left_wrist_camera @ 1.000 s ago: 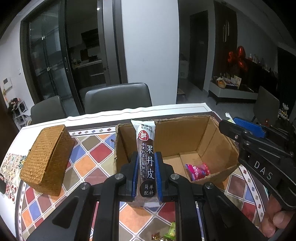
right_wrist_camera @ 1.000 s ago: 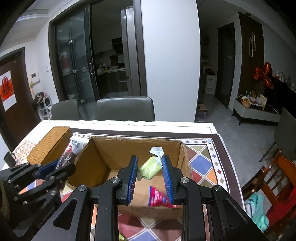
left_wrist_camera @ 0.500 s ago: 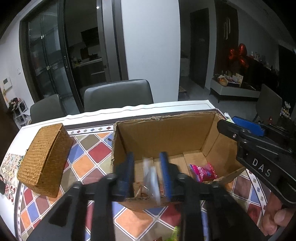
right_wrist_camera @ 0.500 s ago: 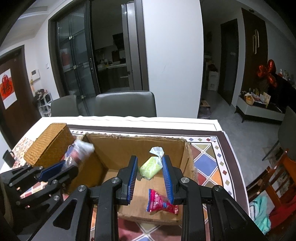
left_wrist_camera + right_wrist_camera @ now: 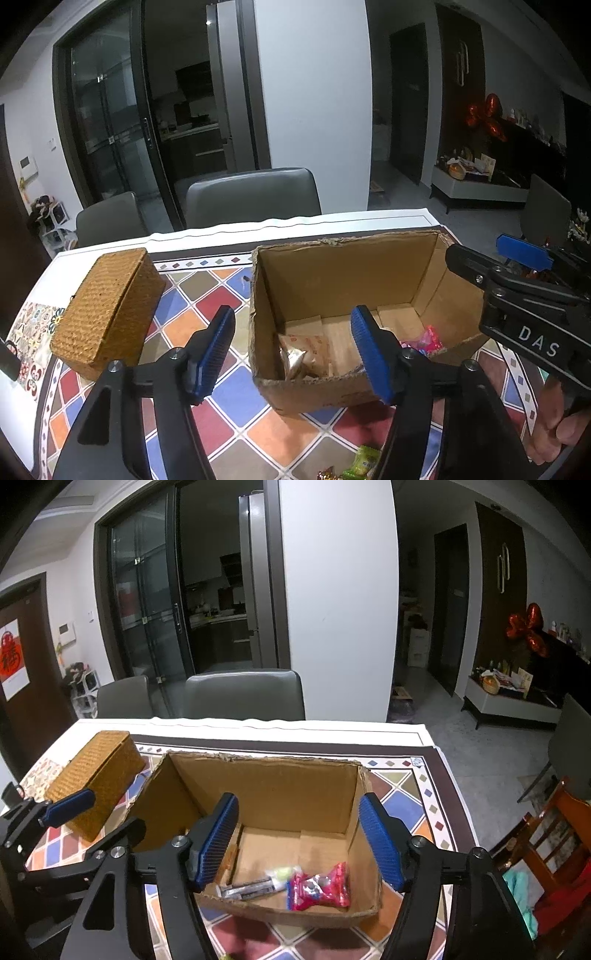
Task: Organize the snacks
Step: 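Move both open tools back toward the snacks on the table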
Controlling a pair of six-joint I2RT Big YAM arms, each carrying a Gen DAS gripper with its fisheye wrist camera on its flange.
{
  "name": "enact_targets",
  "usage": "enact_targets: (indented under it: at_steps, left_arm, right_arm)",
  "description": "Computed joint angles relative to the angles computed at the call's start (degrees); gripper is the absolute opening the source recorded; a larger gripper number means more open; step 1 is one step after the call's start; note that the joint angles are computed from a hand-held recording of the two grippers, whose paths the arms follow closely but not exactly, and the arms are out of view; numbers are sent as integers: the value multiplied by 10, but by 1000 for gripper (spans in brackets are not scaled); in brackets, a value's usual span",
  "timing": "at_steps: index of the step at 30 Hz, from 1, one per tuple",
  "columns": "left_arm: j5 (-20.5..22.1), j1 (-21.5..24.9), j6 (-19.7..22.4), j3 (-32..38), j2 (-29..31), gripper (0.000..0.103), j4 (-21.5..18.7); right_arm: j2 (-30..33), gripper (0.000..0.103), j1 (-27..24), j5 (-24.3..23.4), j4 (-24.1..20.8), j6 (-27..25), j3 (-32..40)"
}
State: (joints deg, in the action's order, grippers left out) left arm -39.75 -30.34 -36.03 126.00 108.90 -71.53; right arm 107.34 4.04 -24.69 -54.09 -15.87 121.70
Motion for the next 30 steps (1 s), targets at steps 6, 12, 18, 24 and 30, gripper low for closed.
enact_targets:
  at_steps: [6,12,18,24,30]
  left_arm:
    - [-8,-10,-6,-4,-9,65,-5]
    - [-20,-23,-13,-6,-18,65,-11]
    - [-27,-34,-21,-15,-28,65,-14]
    - [-34,-44,-33,-27,-39,65,-17]
    - [-41,-51,-35,-43,-50,65,-13]
  right_arm:
    - [-19,69,-6,-2,7,-3,-19]
    - [-39,69,-15,-5,10,-2,-38]
    - [-64,69,-23,-7,20,-6,-66]
    - [-85,69,-31,-13,24,-11,-90]
    - [-100,69,-35,-18,29,-13,-110]
